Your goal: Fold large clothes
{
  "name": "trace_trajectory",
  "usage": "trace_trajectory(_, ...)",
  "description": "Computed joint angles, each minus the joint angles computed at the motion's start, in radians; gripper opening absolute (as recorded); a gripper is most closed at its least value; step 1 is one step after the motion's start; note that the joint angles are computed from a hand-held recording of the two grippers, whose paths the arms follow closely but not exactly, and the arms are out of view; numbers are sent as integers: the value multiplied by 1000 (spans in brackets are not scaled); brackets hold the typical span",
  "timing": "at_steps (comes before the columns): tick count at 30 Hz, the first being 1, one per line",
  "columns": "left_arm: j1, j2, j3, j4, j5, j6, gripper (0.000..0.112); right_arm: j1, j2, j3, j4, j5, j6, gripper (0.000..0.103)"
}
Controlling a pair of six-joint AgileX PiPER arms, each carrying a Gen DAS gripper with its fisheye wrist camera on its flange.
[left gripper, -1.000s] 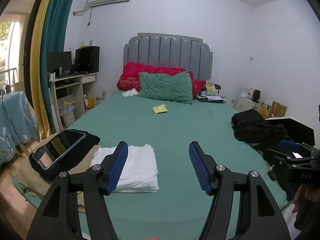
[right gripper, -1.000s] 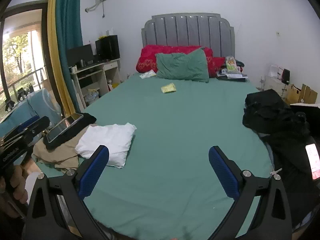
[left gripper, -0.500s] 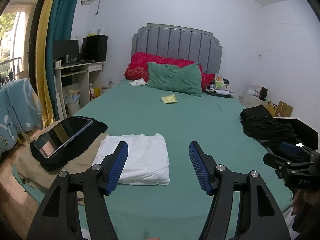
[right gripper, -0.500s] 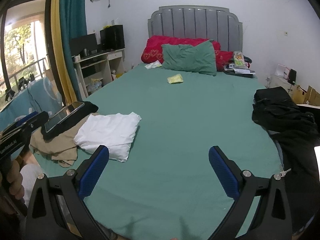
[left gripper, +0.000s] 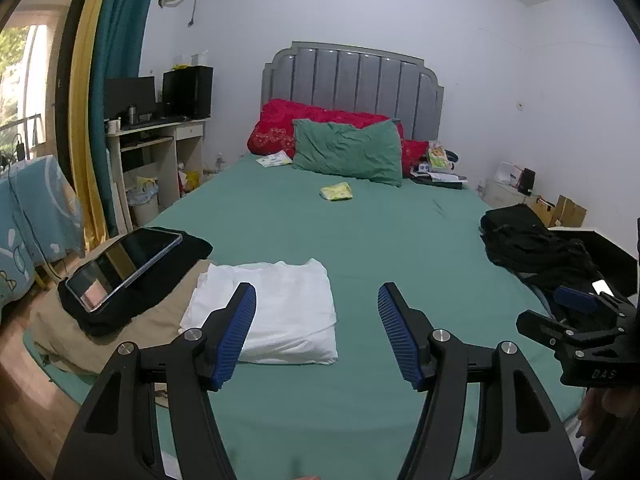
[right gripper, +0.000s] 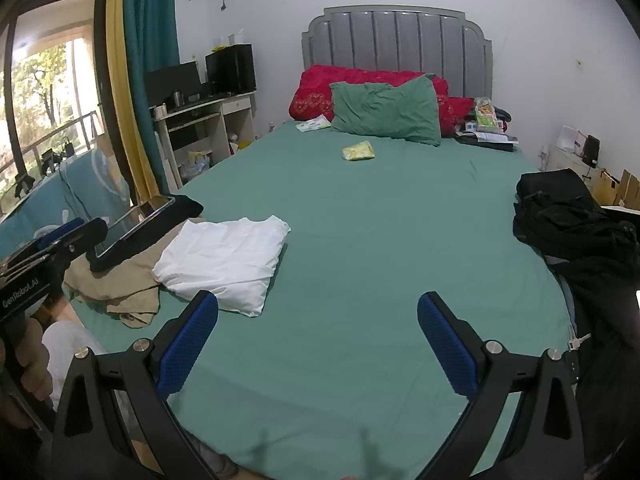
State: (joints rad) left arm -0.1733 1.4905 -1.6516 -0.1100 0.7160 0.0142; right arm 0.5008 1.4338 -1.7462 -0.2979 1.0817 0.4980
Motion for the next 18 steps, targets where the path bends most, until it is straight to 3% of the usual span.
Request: trace_trajectory(18, -12, -4, 0, -26, 4, 19, 67, 21, -14, 21, -24, -7, 51, 99)
